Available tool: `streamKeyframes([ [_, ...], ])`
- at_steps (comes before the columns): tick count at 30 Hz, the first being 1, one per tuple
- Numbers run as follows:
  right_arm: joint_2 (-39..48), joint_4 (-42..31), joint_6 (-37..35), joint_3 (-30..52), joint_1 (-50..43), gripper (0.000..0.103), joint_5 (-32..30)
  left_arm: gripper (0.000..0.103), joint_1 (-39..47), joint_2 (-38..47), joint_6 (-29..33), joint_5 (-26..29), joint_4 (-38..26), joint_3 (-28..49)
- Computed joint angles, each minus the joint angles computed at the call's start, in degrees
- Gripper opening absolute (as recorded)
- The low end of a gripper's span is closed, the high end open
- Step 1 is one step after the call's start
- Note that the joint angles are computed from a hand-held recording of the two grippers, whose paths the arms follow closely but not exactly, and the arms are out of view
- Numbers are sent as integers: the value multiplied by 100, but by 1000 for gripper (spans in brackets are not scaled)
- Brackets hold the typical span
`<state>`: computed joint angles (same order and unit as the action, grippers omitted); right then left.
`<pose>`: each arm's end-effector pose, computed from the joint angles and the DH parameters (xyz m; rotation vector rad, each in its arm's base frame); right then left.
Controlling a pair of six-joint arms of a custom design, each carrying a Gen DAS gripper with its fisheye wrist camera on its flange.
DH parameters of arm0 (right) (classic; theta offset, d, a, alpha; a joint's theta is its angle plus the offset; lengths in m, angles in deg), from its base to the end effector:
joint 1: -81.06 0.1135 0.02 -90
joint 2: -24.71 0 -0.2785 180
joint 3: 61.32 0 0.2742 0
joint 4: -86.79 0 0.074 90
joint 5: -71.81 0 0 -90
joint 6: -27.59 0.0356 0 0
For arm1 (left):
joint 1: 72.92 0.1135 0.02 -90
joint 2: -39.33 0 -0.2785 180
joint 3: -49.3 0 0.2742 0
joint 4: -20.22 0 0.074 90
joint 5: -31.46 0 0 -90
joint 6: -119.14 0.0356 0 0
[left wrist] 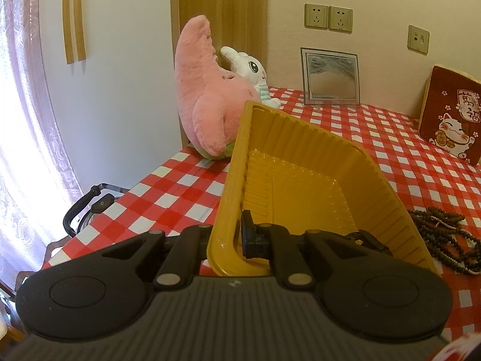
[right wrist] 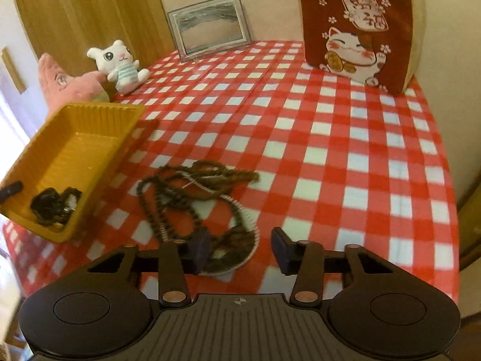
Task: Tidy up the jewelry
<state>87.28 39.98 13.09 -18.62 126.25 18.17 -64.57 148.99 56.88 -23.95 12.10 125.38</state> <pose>0.1490 0.1201 0.1732 0.7838 2.2722 0.0404 0.4178 0.0409 0.1554 0.6576 2.0677 -0.3377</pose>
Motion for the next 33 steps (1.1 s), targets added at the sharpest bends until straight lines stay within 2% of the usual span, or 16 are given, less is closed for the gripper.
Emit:
streamKeyframes([
  [6, 27, 621, -1474, -252, -568, 36, -217, 9, -8, -9, 3, -36, 1, -5],
  [10, -64, 1149, -1854, -437, -1101, 36, -647, 10, -31, -27, -18, -79, 39, -31],
  [21, 66, 2438, -1366, -816, -2583, 36, -1825, 10, -45, -40, -30, -108, 40, -38],
  [24, 54, 2809, -1091, -957, -2945, 36, -2153, 10, -45, -41, -28, -107, 44, -40],
  [28, -53, 3498, -382, -1278, -3460, 36, -2653, 10, -46, -43, -24, -112, 36, -33],
  [33, 320, 3720, -278, -1089, -3816, 36, -2918, 10, -44, -41, -1, -117, -23, 11],
])
